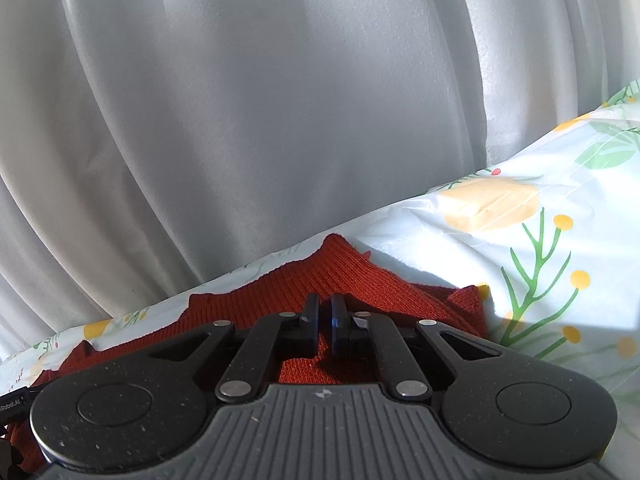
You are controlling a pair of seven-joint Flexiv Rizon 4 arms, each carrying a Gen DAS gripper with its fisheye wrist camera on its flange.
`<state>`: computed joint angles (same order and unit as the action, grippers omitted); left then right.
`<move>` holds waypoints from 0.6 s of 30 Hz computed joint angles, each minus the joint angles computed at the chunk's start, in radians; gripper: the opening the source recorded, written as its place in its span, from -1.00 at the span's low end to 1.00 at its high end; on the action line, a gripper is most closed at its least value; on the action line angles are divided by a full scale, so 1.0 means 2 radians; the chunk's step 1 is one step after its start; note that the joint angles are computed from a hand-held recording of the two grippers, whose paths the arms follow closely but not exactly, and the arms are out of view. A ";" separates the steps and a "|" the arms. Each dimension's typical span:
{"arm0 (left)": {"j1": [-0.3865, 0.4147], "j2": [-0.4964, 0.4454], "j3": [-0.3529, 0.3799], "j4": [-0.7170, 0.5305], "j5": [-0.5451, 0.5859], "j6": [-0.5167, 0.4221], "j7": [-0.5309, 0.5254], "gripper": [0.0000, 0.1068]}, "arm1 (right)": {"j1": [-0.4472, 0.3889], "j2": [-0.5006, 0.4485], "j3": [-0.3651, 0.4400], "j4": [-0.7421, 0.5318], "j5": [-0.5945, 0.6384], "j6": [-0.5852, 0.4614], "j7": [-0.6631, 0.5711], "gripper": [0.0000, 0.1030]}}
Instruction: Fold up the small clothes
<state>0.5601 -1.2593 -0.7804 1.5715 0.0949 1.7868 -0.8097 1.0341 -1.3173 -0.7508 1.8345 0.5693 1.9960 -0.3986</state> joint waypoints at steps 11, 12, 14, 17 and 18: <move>0.060 0.034 -0.007 0.048 -0.019 0.013 -0.059 0.64 | 0.015 -0.009 -0.020 0.002 -0.009 -0.026 0.009 -0.90; 0.075 0.036 -0.014 0.058 -0.005 0.004 -0.064 0.64 | 0.021 -0.010 -0.027 0.004 -0.014 -0.036 0.013 -0.90; 0.119 0.043 -0.044 0.090 -0.002 -0.035 -0.059 0.64 | 0.038 -0.004 -0.043 0.013 -0.033 -0.069 0.022 -0.90; 0.149 0.075 -0.048 0.138 -0.028 -0.056 -0.063 0.65 | 0.046 0.034 -0.033 0.030 -0.063 -0.060 0.025 -0.75; 0.147 0.088 -0.039 0.151 -0.035 -0.046 -0.069 0.65 | 0.041 0.048 -0.018 0.033 -0.070 -0.024 0.021 -0.74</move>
